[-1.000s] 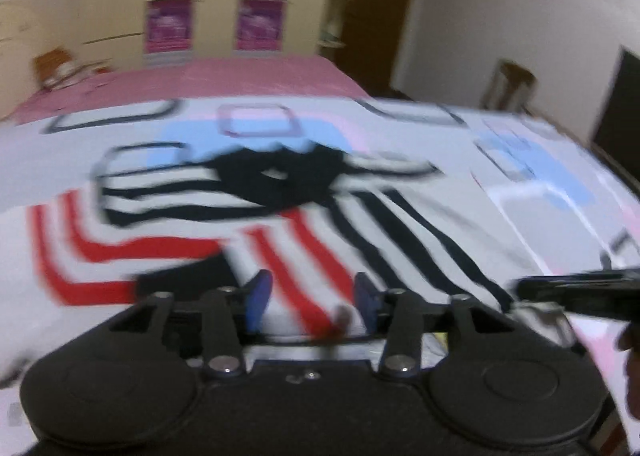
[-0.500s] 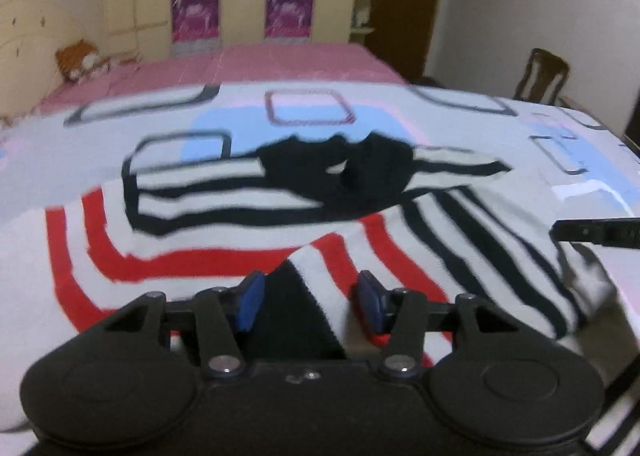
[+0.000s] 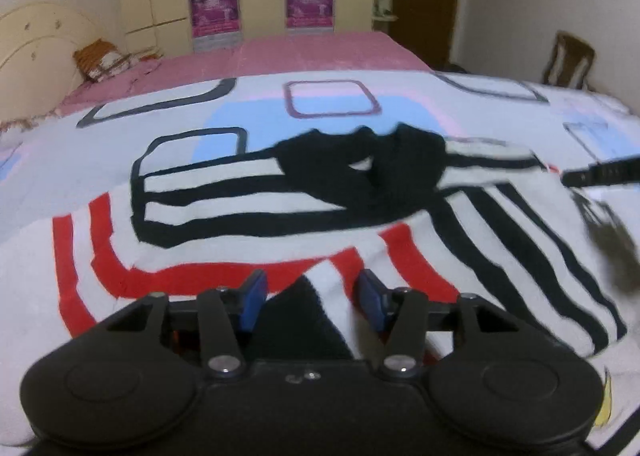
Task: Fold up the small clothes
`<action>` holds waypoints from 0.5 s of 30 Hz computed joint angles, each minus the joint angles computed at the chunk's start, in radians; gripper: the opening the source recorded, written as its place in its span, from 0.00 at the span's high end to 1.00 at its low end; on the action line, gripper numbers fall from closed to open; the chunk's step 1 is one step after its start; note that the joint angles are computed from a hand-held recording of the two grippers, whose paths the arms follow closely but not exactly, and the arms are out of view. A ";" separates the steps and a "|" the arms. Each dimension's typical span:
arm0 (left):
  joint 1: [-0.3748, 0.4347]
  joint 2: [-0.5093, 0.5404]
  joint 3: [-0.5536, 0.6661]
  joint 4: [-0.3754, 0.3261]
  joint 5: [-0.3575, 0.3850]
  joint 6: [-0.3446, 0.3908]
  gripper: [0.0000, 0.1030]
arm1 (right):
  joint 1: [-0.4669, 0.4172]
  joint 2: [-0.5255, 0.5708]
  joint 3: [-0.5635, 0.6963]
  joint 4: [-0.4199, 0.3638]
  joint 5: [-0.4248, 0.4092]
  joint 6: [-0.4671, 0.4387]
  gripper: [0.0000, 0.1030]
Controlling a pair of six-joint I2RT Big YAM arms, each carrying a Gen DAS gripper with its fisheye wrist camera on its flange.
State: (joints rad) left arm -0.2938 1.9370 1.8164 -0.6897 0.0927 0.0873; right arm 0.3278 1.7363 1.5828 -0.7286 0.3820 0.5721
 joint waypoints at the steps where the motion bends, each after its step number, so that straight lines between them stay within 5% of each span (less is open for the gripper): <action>1: 0.006 -0.004 0.004 -0.006 -0.002 -0.009 0.50 | -0.017 -0.009 -0.008 0.005 -0.035 0.019 0.83; 3: 0.016 -0.050 -0.063 0.078 -0.040 -0.011 0.44 | -0.042 -0.062 -0.069 0.081 -0.106 0.054 0.83; 4: 0.024 -0.070 -0.090 0.105 -0.048 -0.021 0.32 | -0.051 -0.077 -0.086 0.092 -0.127 0.074 0.81; 6: 0.052 -0.094 -0.119 0.107 -0.038 -0.073 0.32 | -0.058 -0.102 -0.124 0.130 -0.155 0.087 0.57; 8: 0.076 -0.084 -0.100 0.041 -0.011 -0.113 0.52 | -0.064 -0.104 -0.140 0.150 -0.198 0.089 0.57; 11: 0.095 -0.065 -0.081 0.008 0.060 -0.152 0.56 | -0.085 -0.100 -0.166 0.200 -0.281 0.145 0.61; 12: 0.099 -0.057 -0.071 0.000 0.095 -0.146 0.57 | -0.080 -0.099 -0.171 0.218 -0.285 0.129 0.81; 13: 0.100 -0.053 -0.067 0.003 0.114 -0.137 0.86 | -0.077 -0.091 -0.160 0.205 -0.282 0.103 0.83; 15: 0.094 -0.073 -0.105 0.071 0.087 -0.134 0.93 | -0.062 -0.099 -0.152 0.184 -0.232 0.064 0.92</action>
State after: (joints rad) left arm -0.1999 1.8637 1.7113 -0.6186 0.1796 -0.0468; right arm 0.2663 1.6369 1.4313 -0.5450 0.1505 0.6357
